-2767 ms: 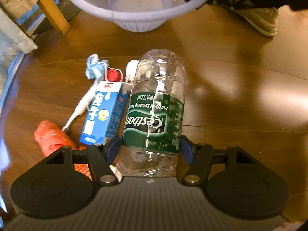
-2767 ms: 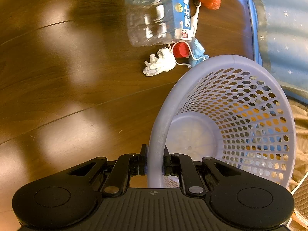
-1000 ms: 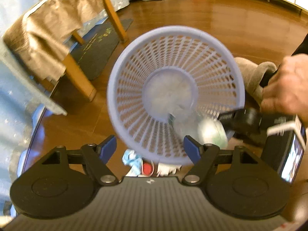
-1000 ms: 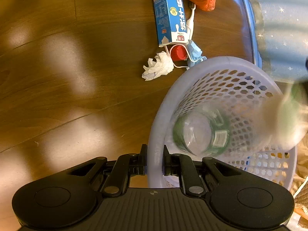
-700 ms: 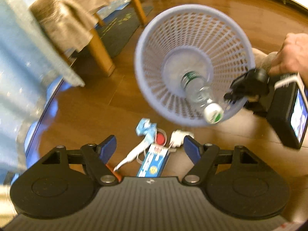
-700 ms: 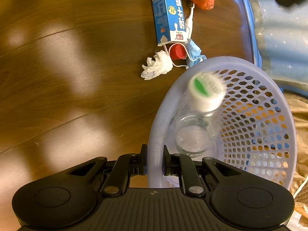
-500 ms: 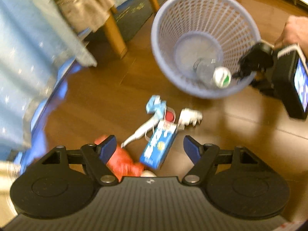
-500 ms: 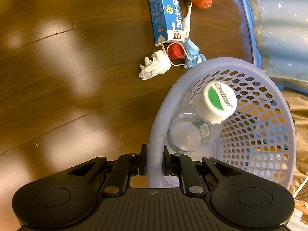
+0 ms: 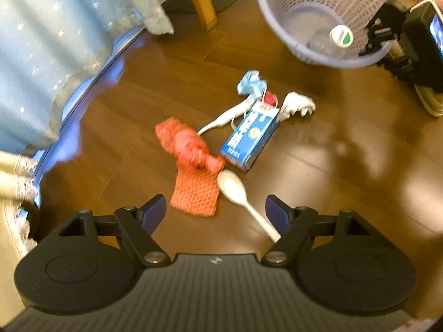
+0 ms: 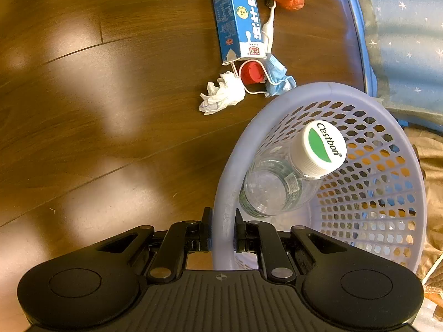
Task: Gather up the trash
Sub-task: 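Move the left tool to the crumpled paper bag and close on it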
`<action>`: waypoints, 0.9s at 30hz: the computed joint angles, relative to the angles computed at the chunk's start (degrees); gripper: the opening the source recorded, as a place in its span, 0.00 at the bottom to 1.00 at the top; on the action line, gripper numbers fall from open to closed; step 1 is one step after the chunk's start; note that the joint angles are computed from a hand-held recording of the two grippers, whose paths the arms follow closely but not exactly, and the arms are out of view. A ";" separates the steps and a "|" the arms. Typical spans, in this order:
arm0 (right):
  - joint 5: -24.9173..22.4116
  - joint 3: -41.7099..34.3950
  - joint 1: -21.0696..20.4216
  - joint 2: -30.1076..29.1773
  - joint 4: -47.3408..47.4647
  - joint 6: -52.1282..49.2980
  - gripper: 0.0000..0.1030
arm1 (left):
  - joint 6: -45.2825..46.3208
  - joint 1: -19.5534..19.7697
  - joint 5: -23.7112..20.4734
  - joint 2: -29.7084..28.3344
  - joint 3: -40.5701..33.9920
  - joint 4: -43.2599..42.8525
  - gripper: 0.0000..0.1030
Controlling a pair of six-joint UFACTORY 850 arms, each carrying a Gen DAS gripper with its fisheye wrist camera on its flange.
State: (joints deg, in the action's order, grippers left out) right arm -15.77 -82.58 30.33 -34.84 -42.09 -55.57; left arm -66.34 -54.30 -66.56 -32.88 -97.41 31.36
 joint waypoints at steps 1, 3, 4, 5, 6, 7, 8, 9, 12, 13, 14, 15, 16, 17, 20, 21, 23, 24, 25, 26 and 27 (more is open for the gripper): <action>-0.03 0.04 0.01 0.02 -0.17 0.12 0.09 | -0.70 -0.21 -0.07 0.41 0.84 -0.14 0.74; 0.01 0.20 0.01 0.10 -0.79 0.65 0.09 | -2.39 -0.80 -0.59 1.11 2.48 -0.24 0.75; -0.01 0.30 0.03 0.16 -1.10 0.92 0.09 | -3.03 -0.94 -0.48 1.43 3.26 -0.68 0.75; -0.03 0.37 0.05 0.21 -1.46 1.25 0.09 | -3.52 -1.13 -0.31 1.79 4.11 -1.42 0.75; -0.06 0.43 0.10 0.23 -1.83 1.62 0.09 | -3.82 -1.39 -0.46 1.99 4.75 -1.91 0.75; -0.12 0.44 0.16 0.23 -2.08 1.89 0.09 | -3.54 -1.66 -0.56 2.14 5.30 -2.29 0.76; -0.21 0.42 0.21 0.23 -2.19 2.04 0.09 | -2.81 -1.97 -0.63 2.26 5.88 -2.68 0.76; -0.28 0.45 0.27 0.24 -2.44 2.30 0.09 | -2.54 -2.29 -0.49 2.52 6.61 -2.95 0.76; -0.35 0.51 0.43 0.21 -3.44 3.12 0.09 | -2.59 -3.01 0.26 3.26 8.56 -4.06 0.78; -0.32 0.58 0.47 0.21 -3.95 3.44 0.09 | -2.67 -3.29 0.43 3.49 9.15 -4.25 0.78; -0.33 0.58 0.52 0.17 -4.41 3.74 0.09 | -2.50 -3.42 0.77 3.57 9.48 -4.74 0.79; -0.54 0.52 0.63 0.11 -4.80 4.19 0.09 | -2.44 -3.55 1.21 3.80 9.98 -5.16 0.80; -0.73 0.42 0.72 0.05 -4.82 4.30 0.09 | -2.52 -3.73 1.44 3.94 10.37 -5.46 0.80; -0.86 0.30 0.81 -0.01 -4.72 4.35 0.09 | -2.51 -3.91 1.71 4.16 10.86 -5.88 0.80; -1.06 0.08 1.15 -0.17 -5.10 5.23 0.09 | -2.49 -4.18 2.62 4.61 12.07 -6.97 0.81; -1.25 -0.04 1.26 -0.29 -5.14 5.41 0.09 | -2.55 -4.23 3.00 4.77 12.52 -7.36 0.81; -1.59 0.04 1.56 -0.29 -6.15 6.42 0.09 | -2.66 -4.38 3.82 5.06 13.45 -8.11 0.81; -1.80 0.04 1.74 -0.28 -6.08 6.52 0.09 | -2.54 -4.38 4.44 5.27 13.95 -8.55 0.81; -2.00 0.00 1.90 -0.28 -5.91 6.59 0.09 | -2.41 -4.43 5.09 5.44 14.44 -8.84 0.81; -2.06 -0.04 2.04 -0.28 -5.72 6.58 0.09 | -1.95 -4.53 5.89 5.60 14.96 -9.14 0.81; -2.28 0.00 2.20 -0.21 -5.87 7.06 0.09 | -1.26 -4.57 6.86 5.75 15.36 -9.63 0.81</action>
